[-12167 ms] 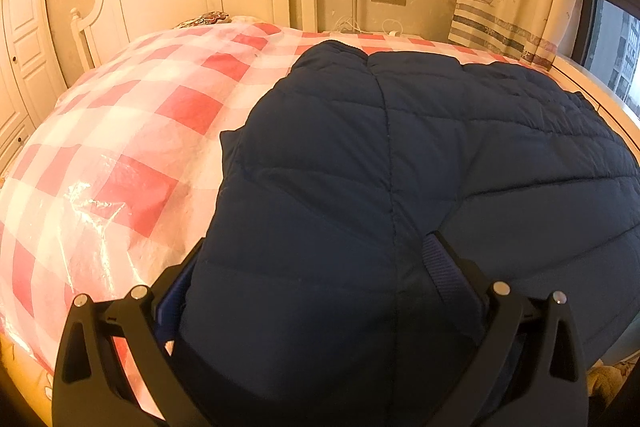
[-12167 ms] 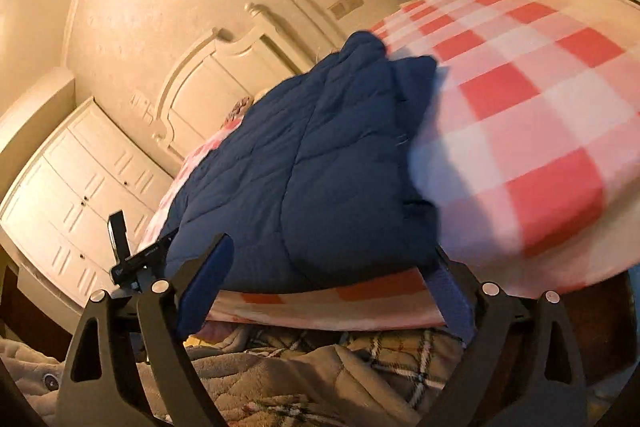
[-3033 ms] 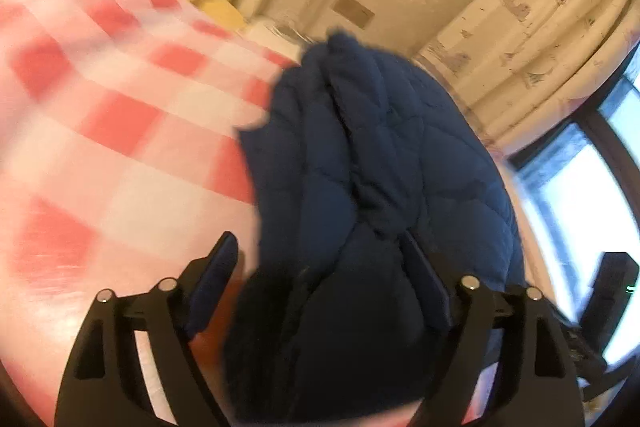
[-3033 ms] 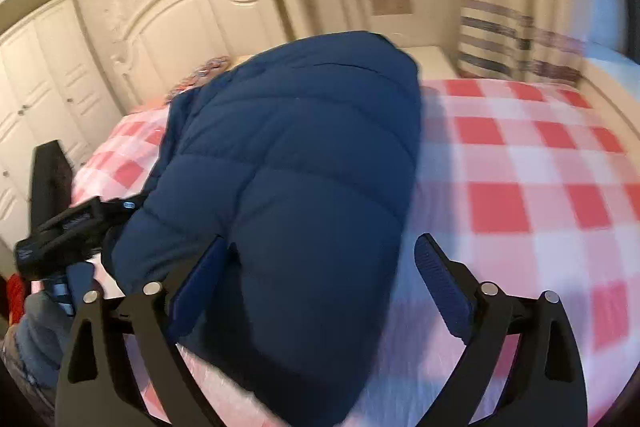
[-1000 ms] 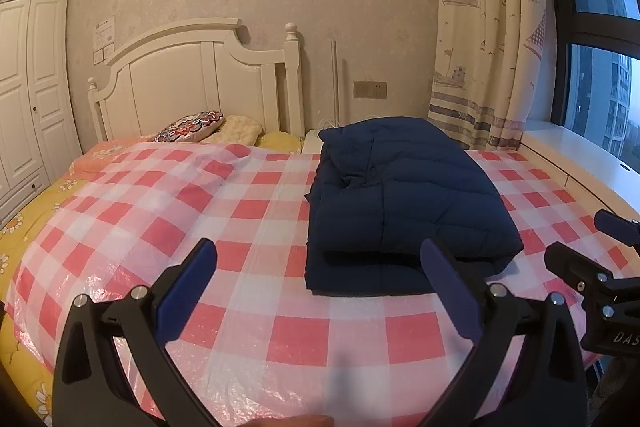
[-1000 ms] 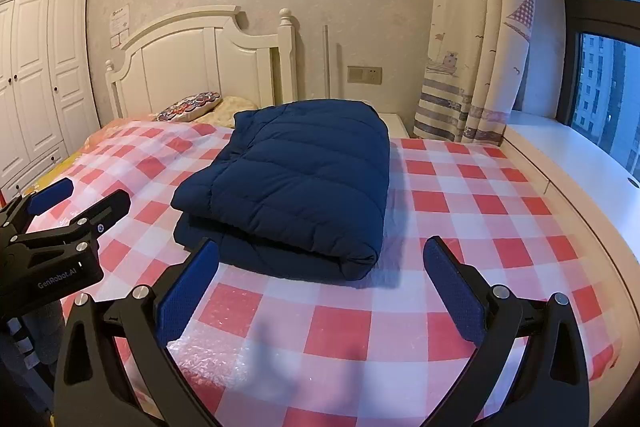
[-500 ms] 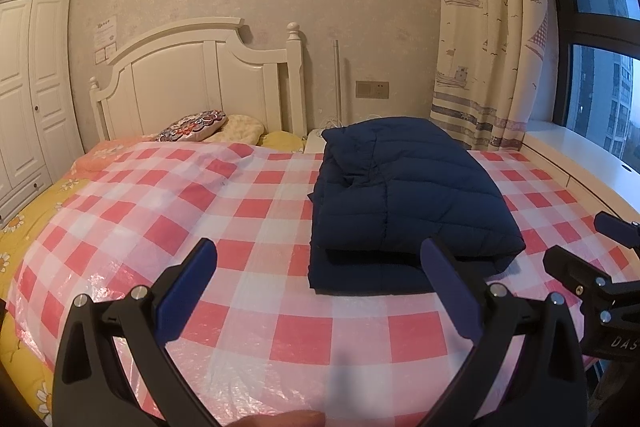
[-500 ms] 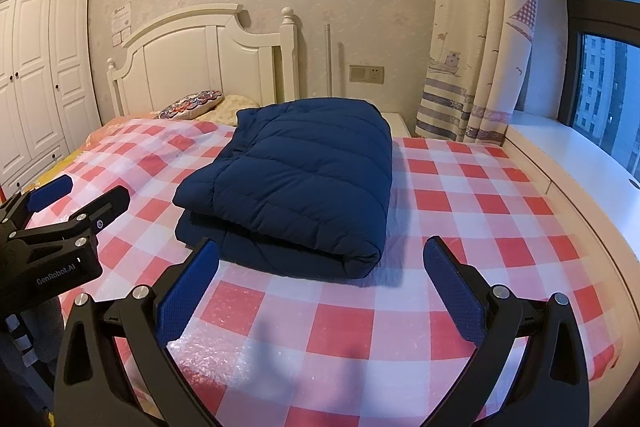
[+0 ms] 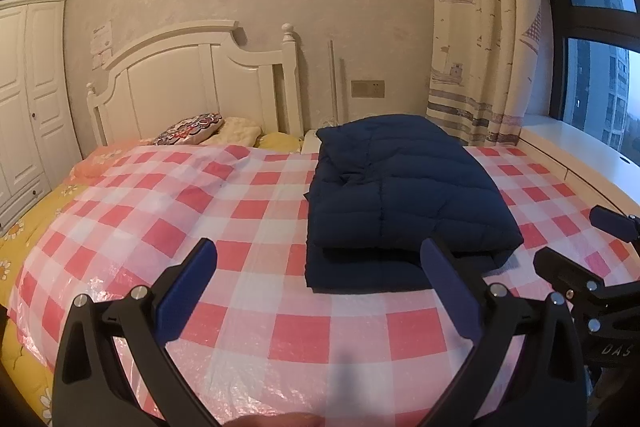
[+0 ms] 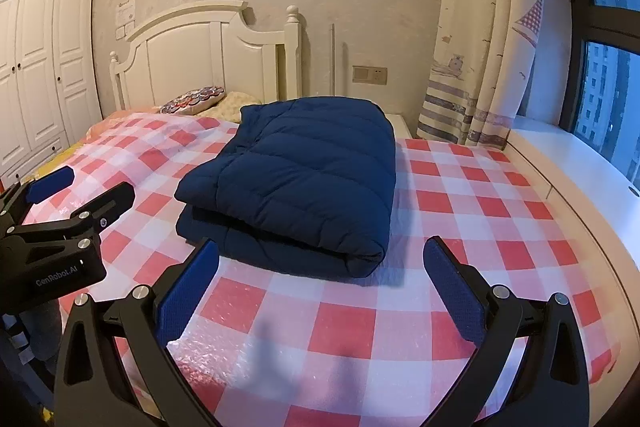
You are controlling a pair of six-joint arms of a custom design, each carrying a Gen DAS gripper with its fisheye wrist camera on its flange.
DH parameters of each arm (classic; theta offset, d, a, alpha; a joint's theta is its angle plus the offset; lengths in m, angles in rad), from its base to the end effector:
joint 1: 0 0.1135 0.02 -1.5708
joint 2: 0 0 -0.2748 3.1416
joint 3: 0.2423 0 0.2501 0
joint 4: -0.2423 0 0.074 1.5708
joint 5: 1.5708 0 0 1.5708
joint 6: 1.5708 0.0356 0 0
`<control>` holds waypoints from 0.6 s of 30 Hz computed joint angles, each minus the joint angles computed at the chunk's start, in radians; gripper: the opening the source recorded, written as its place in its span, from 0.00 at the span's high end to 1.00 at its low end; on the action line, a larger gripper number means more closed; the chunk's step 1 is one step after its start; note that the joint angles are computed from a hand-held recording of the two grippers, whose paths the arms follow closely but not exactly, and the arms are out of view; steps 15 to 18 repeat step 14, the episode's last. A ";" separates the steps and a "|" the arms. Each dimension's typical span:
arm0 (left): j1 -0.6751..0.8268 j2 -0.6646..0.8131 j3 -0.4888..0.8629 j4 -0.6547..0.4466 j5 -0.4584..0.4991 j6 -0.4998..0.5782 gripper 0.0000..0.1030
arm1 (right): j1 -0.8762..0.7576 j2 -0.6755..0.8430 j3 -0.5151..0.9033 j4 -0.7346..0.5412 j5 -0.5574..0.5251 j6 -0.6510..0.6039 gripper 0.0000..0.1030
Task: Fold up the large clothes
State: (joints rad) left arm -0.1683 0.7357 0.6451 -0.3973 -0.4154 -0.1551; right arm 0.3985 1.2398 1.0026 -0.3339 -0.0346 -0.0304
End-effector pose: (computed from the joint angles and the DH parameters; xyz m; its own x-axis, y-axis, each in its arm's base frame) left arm 0.1578 -0.0122 0.2858 -0.4260 -0.0710 -0.9019 -0.2672 0.9623 0.0505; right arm 0.2511 0.1071 0.3154 -0.4854 -0.2373 -0.8415 -0.4296 0.9030 -0.0069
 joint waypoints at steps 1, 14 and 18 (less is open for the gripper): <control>0.002 0.000 -0.004 0.004 0.011 0.004 0.02 | 0.003 0.004 -0.003 0.003 0.003 -0.005 0.04; 0.615 0.421 0.162 0.123 0.420 0.293 0.02 | -0.319 0.237 0.202 -0.072 -0.199 -0.155 0.05; 0.615 0.421 0.162 0.123 0.420 0.293 0.02 | -0.319 0.237 0.202 -0.072 -0.199 -0.155 0.05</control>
